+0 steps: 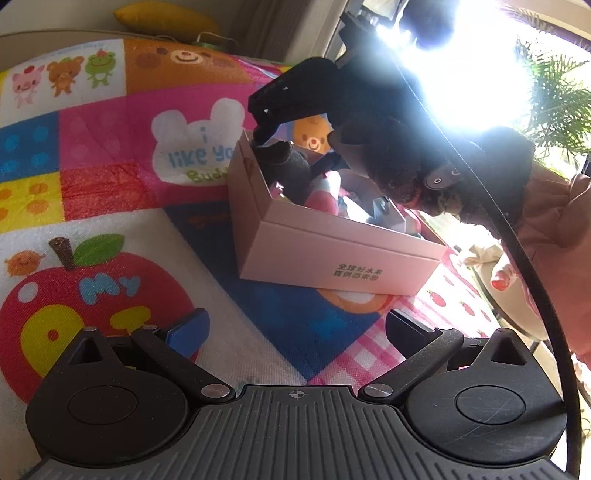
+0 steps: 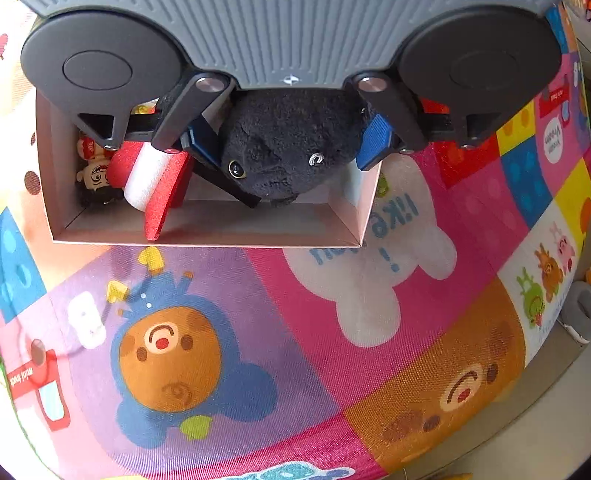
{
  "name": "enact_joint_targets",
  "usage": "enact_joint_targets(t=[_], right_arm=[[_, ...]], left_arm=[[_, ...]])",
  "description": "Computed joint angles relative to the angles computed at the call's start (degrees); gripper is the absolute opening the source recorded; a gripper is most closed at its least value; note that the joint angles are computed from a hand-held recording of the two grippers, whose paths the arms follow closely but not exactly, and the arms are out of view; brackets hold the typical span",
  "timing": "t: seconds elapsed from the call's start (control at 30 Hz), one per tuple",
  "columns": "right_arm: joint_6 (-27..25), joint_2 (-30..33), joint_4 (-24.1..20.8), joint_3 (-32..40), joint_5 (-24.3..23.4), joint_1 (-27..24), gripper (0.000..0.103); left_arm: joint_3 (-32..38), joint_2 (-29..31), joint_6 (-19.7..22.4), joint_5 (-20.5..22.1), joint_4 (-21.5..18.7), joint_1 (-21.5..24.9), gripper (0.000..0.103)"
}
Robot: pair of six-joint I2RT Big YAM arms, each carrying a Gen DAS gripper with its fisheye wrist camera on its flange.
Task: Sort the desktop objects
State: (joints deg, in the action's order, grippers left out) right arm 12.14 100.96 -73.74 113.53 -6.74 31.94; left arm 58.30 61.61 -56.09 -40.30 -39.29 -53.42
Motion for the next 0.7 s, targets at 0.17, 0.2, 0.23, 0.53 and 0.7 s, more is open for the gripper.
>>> enact_joint_targets(t=[0.17, 0.2, 0.23, 0.53, 0.7], right_arm=[[4.42, -5.3, 5.62, -6.46, -8.12, -3.41, 0.068], [7.73, -6.66, 8.22, -8.38, -10.14, -4.65, 0.068], [10.48, -7.78, 10.58, -10.05, -10.99, -5.5, 0.068], [16.87, -9.45, 15.15, -11.88, -21.3, -9.52, 0.075], [6.8, -12.47, 17.89, -13.44, -8.03, -7.98, 0.032]], left_arm=[[-0.74, -0.51, -0.31, -1.02, 0.97, -0.11, 0.103], [-0.64, -0.42, -0.5, -1.18, 0.66, -0.18, 0.103], [-0.54, -0.33, -0.39, -1.21, 0.44, -0.26, 0.103], [-0.26, -0.21, -0.19, -2.12, -0.38, -0.74, 0.103], [0.16, 0.2, 0.2, -2.4, -0.97, -1.03, 0.103]])
